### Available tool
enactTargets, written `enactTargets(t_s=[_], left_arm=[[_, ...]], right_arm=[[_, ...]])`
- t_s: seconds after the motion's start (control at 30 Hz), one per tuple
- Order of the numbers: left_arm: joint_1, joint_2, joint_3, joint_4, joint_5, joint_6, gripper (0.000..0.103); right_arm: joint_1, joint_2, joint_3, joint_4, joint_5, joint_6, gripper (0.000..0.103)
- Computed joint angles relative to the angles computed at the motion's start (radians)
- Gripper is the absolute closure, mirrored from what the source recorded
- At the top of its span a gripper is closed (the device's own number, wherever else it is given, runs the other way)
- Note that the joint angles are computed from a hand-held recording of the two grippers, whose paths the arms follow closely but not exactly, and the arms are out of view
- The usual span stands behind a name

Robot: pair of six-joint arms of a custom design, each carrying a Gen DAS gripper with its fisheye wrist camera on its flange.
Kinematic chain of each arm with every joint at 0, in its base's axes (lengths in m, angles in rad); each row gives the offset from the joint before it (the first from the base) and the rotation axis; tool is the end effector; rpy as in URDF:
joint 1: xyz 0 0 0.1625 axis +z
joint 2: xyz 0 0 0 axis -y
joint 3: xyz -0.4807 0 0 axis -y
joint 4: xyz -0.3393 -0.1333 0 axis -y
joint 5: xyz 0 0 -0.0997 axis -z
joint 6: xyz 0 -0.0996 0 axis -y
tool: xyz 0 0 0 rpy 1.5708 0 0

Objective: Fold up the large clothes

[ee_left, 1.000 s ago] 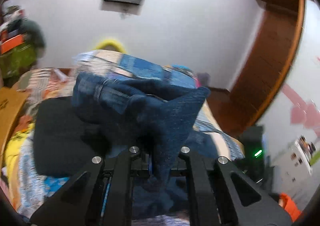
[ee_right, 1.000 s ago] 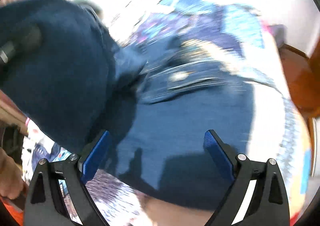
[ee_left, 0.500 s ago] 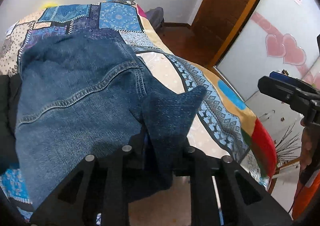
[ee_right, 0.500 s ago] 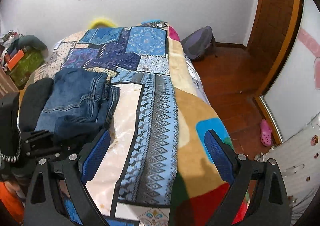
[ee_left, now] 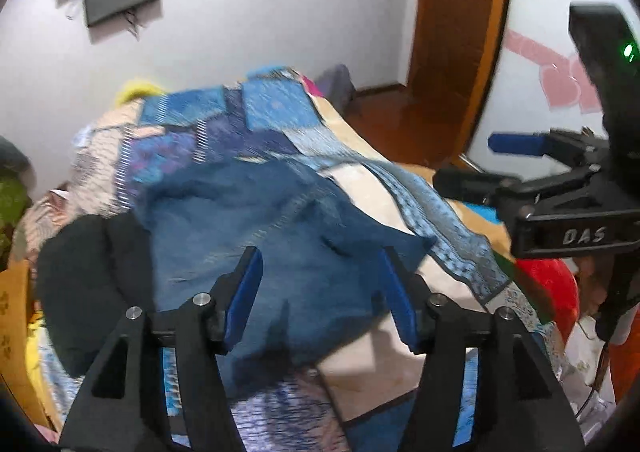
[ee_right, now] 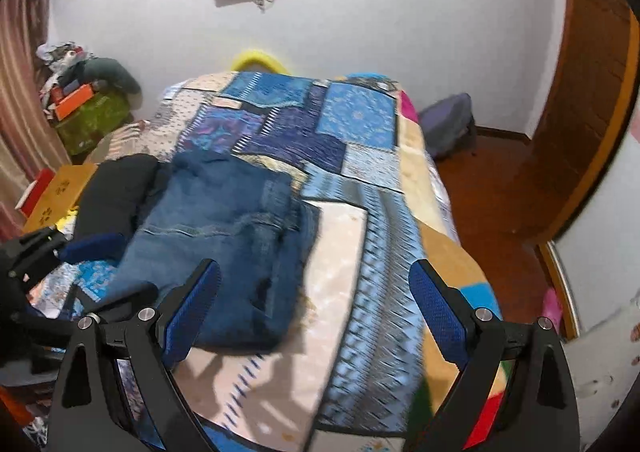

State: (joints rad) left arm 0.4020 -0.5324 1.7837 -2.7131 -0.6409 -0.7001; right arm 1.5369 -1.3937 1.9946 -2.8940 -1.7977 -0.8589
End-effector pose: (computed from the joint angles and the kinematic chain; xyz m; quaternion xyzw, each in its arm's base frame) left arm -0.4811 -0.4361 0.0143 0.2310 0.8624 -0.3311 0.3052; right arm 0.0938 -0.5070 0.4369 0.3360 -0.8675 0.2710 0.2471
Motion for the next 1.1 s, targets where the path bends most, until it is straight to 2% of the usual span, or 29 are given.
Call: enactTargets(t_s=[0.2, 0.33, 0.4, 0.47, 0.53, 0.63, 0.8, 0.93, 1.03, 1.1], left_arm=[[0.015, -0.075, 0.064, 0.134, 0.111, -0.165, 0.036], [0.063, -0.1, 0.095, 0.222, 0.095, -0.28, 0.036], [0.094, -0.102, 0.118, 0.247, 0.055, -0.339, 0.036], [0.126, -0.09, 0.135, 0.235, -0.007, -0.358, 0.035], [0.145, -0.073, 0.188, 0.11, -0.049, -0.345, 0.034], [0.134, -0.063, 0.241, 0.026, -0.031, -0.387, 0.027], [0.129, -0.087, 0.236, 0.064, -0.037, -0.412, 0.026], [0.118, -0.115, 0.204, 0.167, -0.009, -0.413, 0.026], [0.128, -0.146, 0.196, 0.186, 0.015, -0.42, 0.019], [0.143, -0.161, 0.201, 0.153, 0.02, -0.405, 0.017]], right_arm=[[0.01, 0.05, 0.0, 0.035, 0.013, 0.022, 0.009], [-0.002, 0.088, -0.004, 0.059, -0.047, 0.039, 0.009], [-0.018, 0.105, -0.008, 0.073, -0.095, 0.044, 0.009], [-0.039, 0.114, -0.013, 0.096, -0.129, 0.055, 0.009], [-0.087, 0.096, -0.029, 0.188, -0.077, 0.098, 0.006], [-0.109, 0.074, -0.035, 0.242, -0.049, 0.128, 0.005], [-0.07, 0.068, -0.005, 0.171, -0.093, 0.07, 0.005], [-0.047, 0.081, -0.014, 0.134, -0.094, 0.007, 0.005], [-0.032, 0.106, -0.051, 0.16, -0.091, -0.013, 0.005], [-0.023, 0.131, -0.083, 0.185, -0.101, -0.008, 0.005]])
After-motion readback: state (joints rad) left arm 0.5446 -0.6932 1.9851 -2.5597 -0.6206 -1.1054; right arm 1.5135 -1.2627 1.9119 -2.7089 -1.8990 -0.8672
